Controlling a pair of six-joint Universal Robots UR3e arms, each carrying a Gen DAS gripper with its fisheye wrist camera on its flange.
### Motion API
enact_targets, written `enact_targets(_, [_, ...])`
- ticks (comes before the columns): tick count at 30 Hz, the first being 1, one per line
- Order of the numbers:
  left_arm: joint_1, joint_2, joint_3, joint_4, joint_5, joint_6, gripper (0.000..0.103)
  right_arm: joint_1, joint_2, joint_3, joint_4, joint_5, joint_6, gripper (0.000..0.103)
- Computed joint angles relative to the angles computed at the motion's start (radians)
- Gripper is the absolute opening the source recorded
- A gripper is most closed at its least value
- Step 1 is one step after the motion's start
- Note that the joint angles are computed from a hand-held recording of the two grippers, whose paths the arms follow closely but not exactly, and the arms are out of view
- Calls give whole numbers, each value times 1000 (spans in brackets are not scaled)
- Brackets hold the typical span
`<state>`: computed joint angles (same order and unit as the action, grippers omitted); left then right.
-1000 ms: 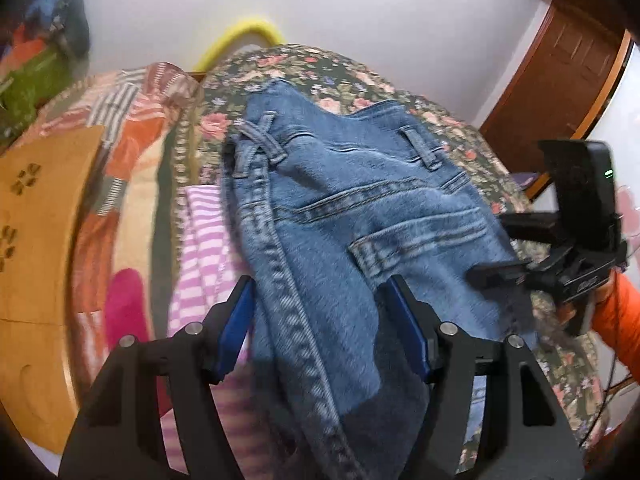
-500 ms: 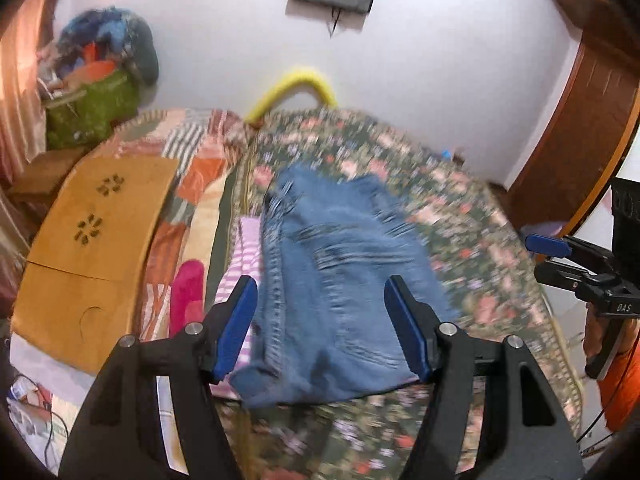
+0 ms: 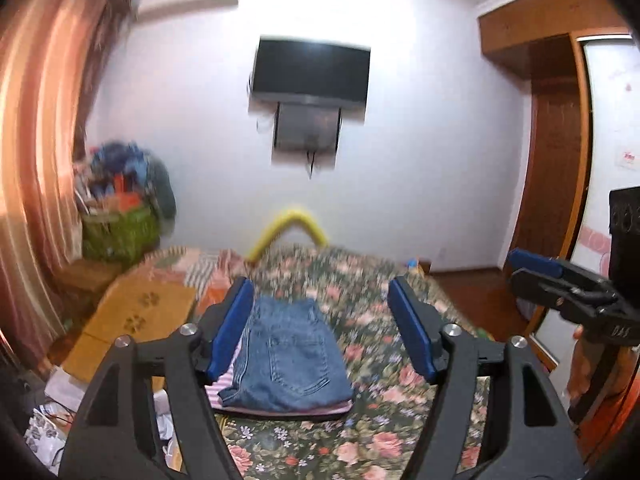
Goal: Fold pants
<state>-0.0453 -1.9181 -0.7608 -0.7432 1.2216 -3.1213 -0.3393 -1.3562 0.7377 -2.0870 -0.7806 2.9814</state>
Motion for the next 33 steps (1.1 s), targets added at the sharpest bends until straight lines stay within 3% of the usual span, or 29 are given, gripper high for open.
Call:
enact_targets(4, [-58, 214, -282, 180, 106, 1, 86, -41, -188, 227, -159, 23, 57, 80])
enact_targets(7, [-80, 334, -431, 255, 137, -2, 88, -80, -344, 401, -292, 38, 95, 83])
enact_targets(10, [-96, 415, -540, 317, 168, -4, 100, -76, -379, 467, -356, 15, 135, 87])
enact_targets(12, [-110, 462, -606, 348, 190, -12, 102, -67, -418, 532, -413, -17, 162, 92])
enact_targets(16, [-104, 494, -664, 376, 183, -26, 103, -33, -432, 580, -475, -84, 178, 103])
enact_targets(17, [-104, 504, -681, 387, 186, -30, 103, -8, -442, 604, -503, -134, 178, 103])
enact_targets(22, [-116, 511, -716, 421, 203, -31, 103, 23, -452, 607, -495, -189, 158, 103])
enact_targets(33, [-122, 510, -740, 440, 208, -32, 103, 10, -483, 653, -486, -170, 142, 103])
